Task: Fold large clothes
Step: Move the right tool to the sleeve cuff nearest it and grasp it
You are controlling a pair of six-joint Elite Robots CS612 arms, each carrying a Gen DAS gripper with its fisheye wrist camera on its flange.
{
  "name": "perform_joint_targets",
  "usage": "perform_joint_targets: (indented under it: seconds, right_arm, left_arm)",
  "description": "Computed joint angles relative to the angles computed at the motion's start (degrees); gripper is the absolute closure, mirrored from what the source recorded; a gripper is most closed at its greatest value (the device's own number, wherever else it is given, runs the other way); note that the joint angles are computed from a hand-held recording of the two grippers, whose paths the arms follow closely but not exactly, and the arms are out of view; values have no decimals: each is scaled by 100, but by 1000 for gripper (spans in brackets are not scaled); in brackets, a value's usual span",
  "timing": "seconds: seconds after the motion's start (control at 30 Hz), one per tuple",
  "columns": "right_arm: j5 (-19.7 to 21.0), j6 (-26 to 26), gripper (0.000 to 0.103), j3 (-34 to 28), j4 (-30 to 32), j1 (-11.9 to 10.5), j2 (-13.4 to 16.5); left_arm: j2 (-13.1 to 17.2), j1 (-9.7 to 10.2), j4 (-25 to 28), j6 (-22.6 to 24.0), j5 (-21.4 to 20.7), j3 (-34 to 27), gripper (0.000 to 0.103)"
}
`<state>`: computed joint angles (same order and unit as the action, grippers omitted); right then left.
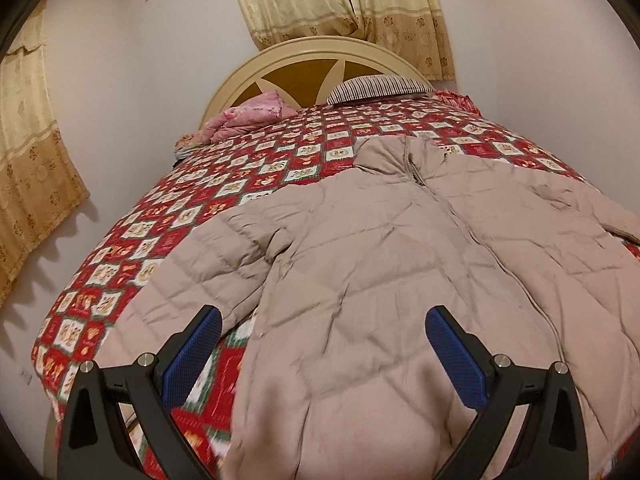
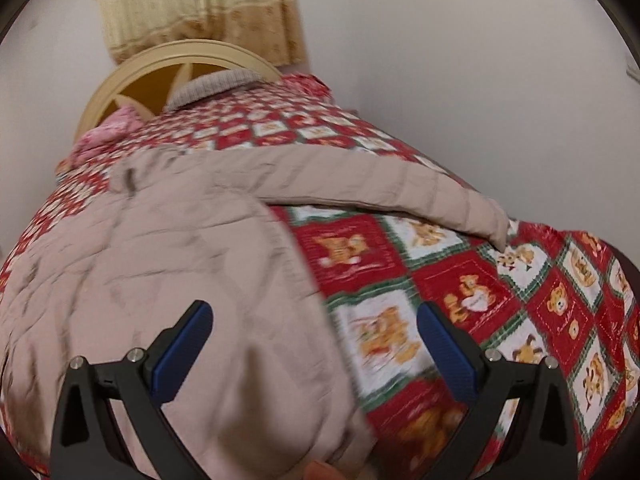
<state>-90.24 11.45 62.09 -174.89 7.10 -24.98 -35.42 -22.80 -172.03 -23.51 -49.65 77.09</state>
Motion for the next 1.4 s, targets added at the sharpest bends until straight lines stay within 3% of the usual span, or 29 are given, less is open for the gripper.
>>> perform_joint_targets:
  seconds: [0.2,0.33,0.53,0.6,0.7,0.8,1.0,1.13,1.27,1.3,1.4]
  right_arm:
    - [-128,619,0,-563,472,-249,253]
    - [-428,1097,0,-917,705,-430,410]
    - [-490,1399,0,-1668,1394,-636,757]
    - [-451,1488,7,-1791,1591,-677,819]
    - [-640,1598,10,-2234,2348,-708,1006]
    - [-785,1610,12,-2484,2698,-731,1131]
    - [-76,2104,16,-2489,2641,-925,1139]
    - [14,2145,16,-2424,2624,-951,1101]
    - [379,1964,28,-2531,2775,-960,1178]
    - [440,1932,39,-2551,2774,-959,1196]
    - [595,1913,54,-2702,2822,-955,1300]
  left_arm:
    - [411,171,130,132,-50,-690,1]
    - [674,253,356,219,75,-1125,1]
    - [936,382,1022,-103,-91,-1580,1]
    - [987,398,1154,-157,-122,-1639,1]
    - [1050,419,1360,-247,-188,-1738,1]
    - [1095,436,1492,-267,-234,-1815,1]
    - [1096,471,1454,-330,-419,-1804,1]
    - [1094,489,1447,-385,-525,-1800,1]
    - [1098,475,1435,-369,-480,-1798,1]
    - [1097,476,1434,-372,-487,-1795,1]
    - [1097,479,1439,-376,-500,-1798,1]
